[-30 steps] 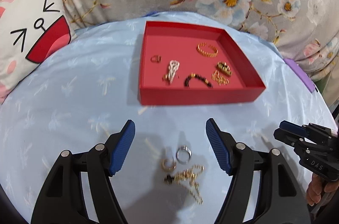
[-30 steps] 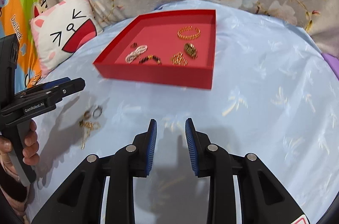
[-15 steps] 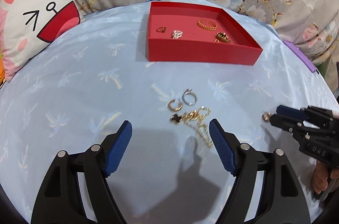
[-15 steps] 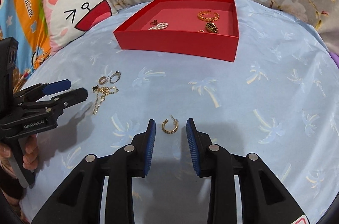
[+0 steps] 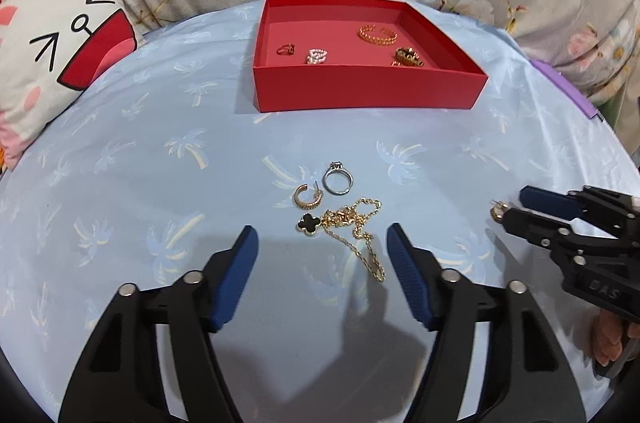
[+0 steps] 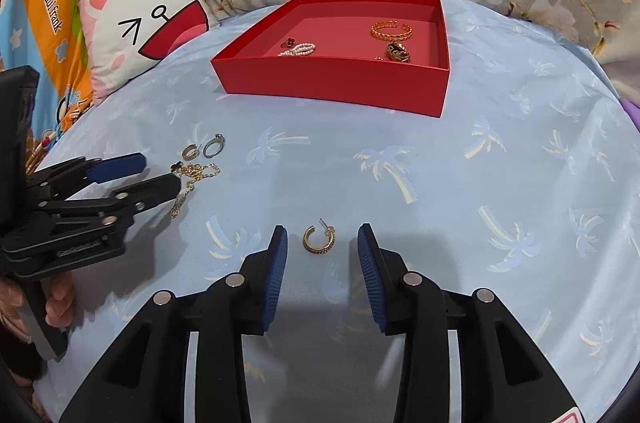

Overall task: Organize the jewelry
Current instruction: 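Move the left tool to the clover pendant chain and close on it, then grasp the silver ring with the right tool while the left tool holds the clover chain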

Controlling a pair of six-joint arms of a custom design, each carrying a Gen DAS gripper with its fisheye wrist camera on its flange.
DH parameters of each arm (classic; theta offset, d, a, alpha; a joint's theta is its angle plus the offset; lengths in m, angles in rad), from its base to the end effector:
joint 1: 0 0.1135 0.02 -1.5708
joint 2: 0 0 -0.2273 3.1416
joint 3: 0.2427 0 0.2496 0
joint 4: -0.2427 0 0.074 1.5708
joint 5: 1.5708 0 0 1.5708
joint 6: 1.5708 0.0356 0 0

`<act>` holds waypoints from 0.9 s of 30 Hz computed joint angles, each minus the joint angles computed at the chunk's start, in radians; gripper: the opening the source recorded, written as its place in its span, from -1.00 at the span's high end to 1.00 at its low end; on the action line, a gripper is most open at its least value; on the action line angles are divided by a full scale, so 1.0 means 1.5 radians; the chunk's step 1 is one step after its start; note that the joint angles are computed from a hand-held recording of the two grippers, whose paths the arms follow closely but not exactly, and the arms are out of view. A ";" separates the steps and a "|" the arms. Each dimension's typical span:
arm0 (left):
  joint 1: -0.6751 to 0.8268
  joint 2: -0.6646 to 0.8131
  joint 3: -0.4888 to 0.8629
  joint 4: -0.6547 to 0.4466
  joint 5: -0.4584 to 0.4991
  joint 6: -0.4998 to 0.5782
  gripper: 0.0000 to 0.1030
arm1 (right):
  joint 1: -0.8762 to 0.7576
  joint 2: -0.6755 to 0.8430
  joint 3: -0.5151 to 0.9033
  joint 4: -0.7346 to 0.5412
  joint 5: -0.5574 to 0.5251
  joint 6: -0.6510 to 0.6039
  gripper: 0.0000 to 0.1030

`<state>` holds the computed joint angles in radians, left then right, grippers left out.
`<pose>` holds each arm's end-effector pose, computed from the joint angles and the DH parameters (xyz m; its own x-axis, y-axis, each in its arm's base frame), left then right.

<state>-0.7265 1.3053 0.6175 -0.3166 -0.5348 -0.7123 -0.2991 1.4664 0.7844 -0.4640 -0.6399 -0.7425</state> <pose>0.1928 -0.1470 0.1371 -0.7173 -0.1148 -0.6872 -0.1344 0.9906 -0.0252 0.2590 -0.0576 0.1400 -0.6423 -0.3695 -0.6715 -0.5878 0.7997 0.1222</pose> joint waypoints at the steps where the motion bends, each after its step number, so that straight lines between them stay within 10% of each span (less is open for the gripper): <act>1: 0.009 0.008 0.005 0.003 0.011 0.007 -0.09 | -0.002 -0.001 0.000 0.000 -0.002 0.000 0.24; 9: 0.041 0.078 0.059 0.001 0.034 0.031 0.00 | -0.009 0.014 0.013 -0.003 -0.005 0.009 0.19; 15: 0.039 0.081 0.061 0.004 0.027 0.034 0.74 | -0.007 0.015 0.013 0.001 -0.002 0.009 0.18; 27: 0.030 -0.105 -0.051 -0.017 0.037 -0.001 0.75 | 0.021 -0.037 -0.003 -0.014 -0.028 0.003 0.18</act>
